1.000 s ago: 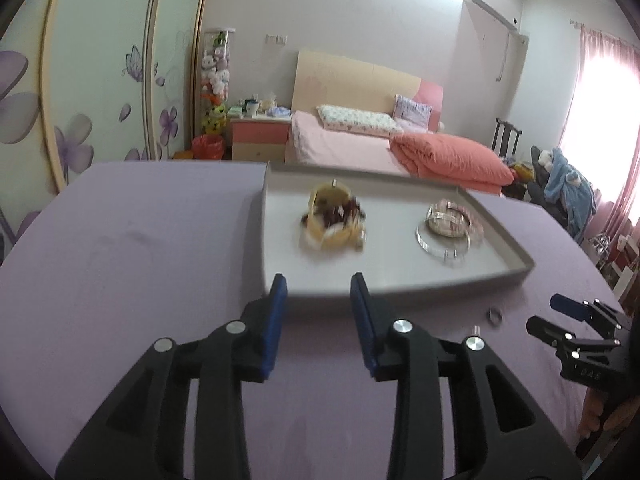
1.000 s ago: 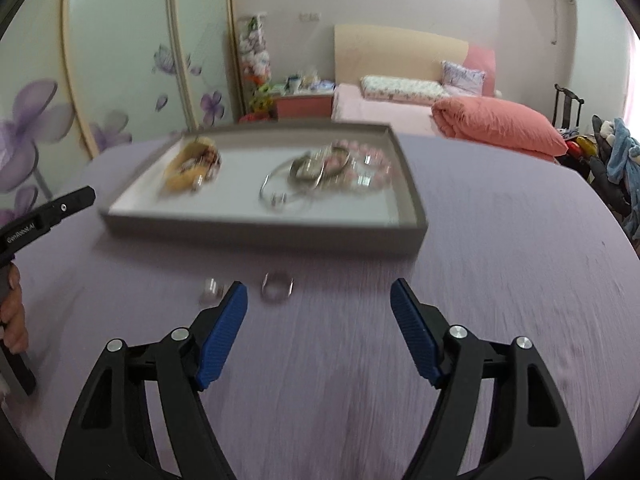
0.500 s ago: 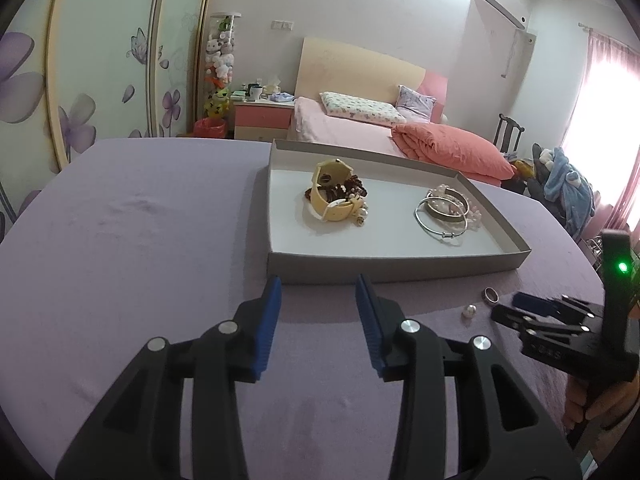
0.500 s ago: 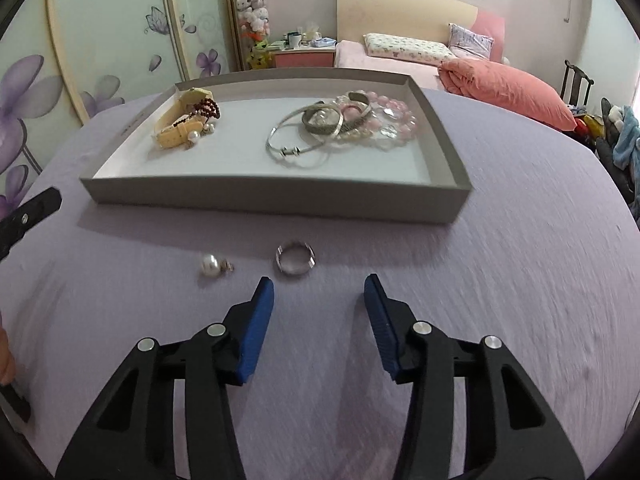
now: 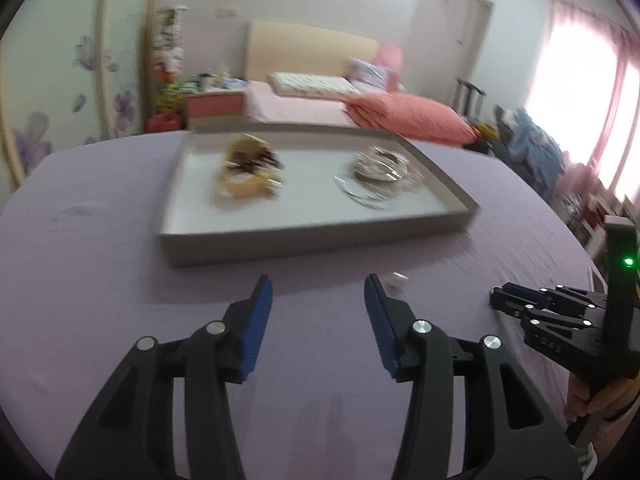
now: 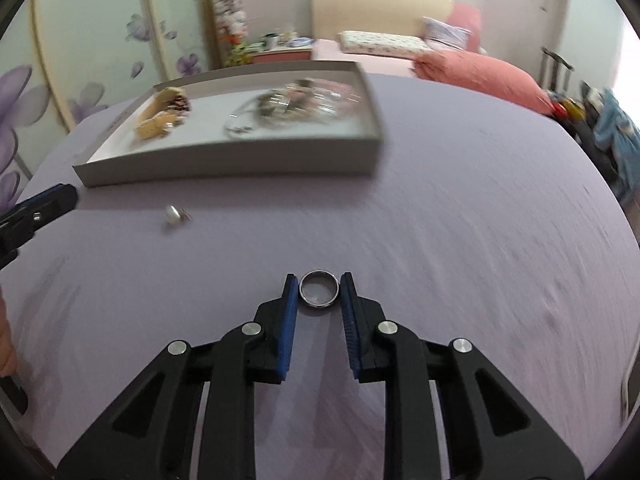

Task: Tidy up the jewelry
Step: 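Grasp the silver ring with the right tool while the left tool grasps the pearl earring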

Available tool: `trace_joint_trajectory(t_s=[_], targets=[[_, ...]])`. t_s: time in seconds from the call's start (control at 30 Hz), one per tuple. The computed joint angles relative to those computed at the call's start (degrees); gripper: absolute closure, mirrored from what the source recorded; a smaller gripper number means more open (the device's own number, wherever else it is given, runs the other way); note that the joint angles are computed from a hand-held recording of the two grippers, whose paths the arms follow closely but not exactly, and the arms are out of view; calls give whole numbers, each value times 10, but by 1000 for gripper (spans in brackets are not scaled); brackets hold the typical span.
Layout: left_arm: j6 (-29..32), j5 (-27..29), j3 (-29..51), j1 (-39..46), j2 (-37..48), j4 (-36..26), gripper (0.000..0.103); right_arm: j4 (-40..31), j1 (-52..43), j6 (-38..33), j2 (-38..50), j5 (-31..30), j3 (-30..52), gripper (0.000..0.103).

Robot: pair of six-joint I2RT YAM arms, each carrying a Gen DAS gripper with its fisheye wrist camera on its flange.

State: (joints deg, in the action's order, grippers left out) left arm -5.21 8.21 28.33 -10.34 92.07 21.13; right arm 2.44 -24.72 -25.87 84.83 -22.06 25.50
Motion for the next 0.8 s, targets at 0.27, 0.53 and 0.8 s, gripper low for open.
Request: trace_joint_trajectory(t_s=[0.27, 0.53, 0.8], targets=[[-23, -55, 95, -115, 111, -37, 55, -16, -67, -25, -18, -48, -22, 80], [-62, -92, 175, -139, 176, -80, 80, -20, -65, -20, -7, -59, -11, 80], [-64, -79, 142, -118, 154, -65, 87, -32, -65, -11, -3, -69, -3, 80]])
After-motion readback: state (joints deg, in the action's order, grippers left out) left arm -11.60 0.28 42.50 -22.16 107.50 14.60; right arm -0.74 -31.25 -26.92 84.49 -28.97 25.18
